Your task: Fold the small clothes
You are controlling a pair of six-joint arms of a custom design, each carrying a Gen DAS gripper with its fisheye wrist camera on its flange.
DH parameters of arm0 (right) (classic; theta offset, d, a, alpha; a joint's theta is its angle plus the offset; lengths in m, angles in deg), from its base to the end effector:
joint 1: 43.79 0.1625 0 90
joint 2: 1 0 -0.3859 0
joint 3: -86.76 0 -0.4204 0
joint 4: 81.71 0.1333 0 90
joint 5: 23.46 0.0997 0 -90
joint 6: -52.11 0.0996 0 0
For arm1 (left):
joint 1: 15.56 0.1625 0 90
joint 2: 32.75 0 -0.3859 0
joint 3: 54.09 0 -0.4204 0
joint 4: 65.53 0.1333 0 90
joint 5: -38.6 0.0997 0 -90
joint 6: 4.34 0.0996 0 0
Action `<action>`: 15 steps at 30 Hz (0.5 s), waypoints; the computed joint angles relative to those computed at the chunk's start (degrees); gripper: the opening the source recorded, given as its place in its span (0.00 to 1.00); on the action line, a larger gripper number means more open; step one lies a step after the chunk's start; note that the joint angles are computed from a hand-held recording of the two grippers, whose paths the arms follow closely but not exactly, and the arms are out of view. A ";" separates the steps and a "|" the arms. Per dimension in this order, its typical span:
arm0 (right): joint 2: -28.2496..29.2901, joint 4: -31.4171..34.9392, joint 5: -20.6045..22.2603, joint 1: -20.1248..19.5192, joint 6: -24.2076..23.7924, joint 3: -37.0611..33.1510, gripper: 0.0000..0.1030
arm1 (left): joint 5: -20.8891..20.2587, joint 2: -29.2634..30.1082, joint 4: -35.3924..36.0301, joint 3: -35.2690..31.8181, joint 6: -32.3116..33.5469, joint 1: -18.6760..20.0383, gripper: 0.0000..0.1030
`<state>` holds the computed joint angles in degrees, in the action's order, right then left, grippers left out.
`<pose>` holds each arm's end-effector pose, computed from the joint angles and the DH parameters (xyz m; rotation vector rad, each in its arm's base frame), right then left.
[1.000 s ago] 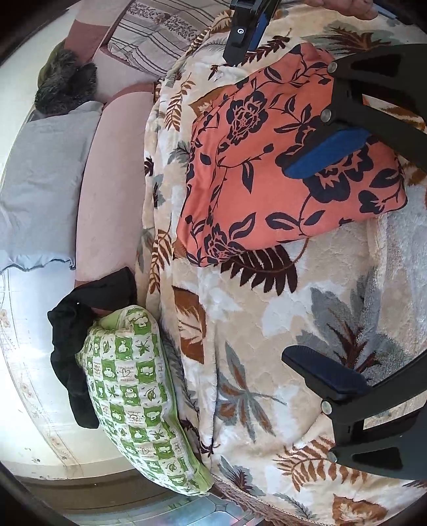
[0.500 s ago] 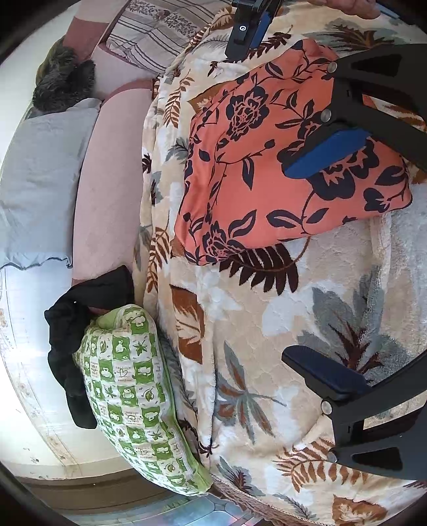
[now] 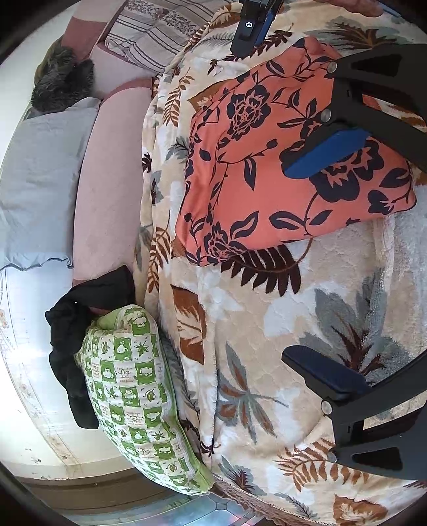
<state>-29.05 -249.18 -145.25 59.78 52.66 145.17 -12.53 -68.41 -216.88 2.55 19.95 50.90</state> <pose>0.2741 -0.7910 0.1469 -0.0245 -2.4807 1.1513 -0.1529 -0.8412 0.2424 0.6690 2.2551 -0.8522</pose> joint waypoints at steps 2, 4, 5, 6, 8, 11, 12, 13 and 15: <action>0.24 -0.05 -0.12 0.09 -0.35 -0.19 0.75 | 0.12 0.17 0.13 -0.29 -0.10 0.04 0.98; 0.38 -0.04 -0.08 0.15 -0.46 -0.28 0.74 | 0.19 0.31 0.34 -0.58 -0.19 0.09 0.98; 0.45 0.00 -0.14 0.16 -0.46 -0.38 0.74 | 0.21 0.29 0.32 -0.58 -0.21 0.10 0.98; 0.49 0.02 -0.15 0.16 -0.46 -0.40 0.74 | 0.11 0.23 0.19 -0.50 -0.17 0.10 0.98; 0.47 0.09 -0.07 0.16 -0.52 -0.41 0.74 | -0.01 0.15 -0.21 -0.33 0.04 0.08 0.98; 0.45 -0.21 -0.14 0.15 -0.74 -0.29 0.74 | 0.08 0.15 -0.35 -0.21 0.16 0.03 0.98; 0.41 -0.29 -0.11 0.12 -0.63 -0.23 0.74 | 0.14 0.13 -0.38 -0.13 0.22 0.01 0.98; 0.35 -0.33 -0.01 0.06 -0.51 -0.19 0.74 | 0.21 0.14 -0.38 -0.12 0.29 0.00 0.98; 0.32 -0.43 -0.05 0.06 -0.61 -0.15 0.74 | 0.13 0.14 -0.49 -0.07 0.35 0.00 0.98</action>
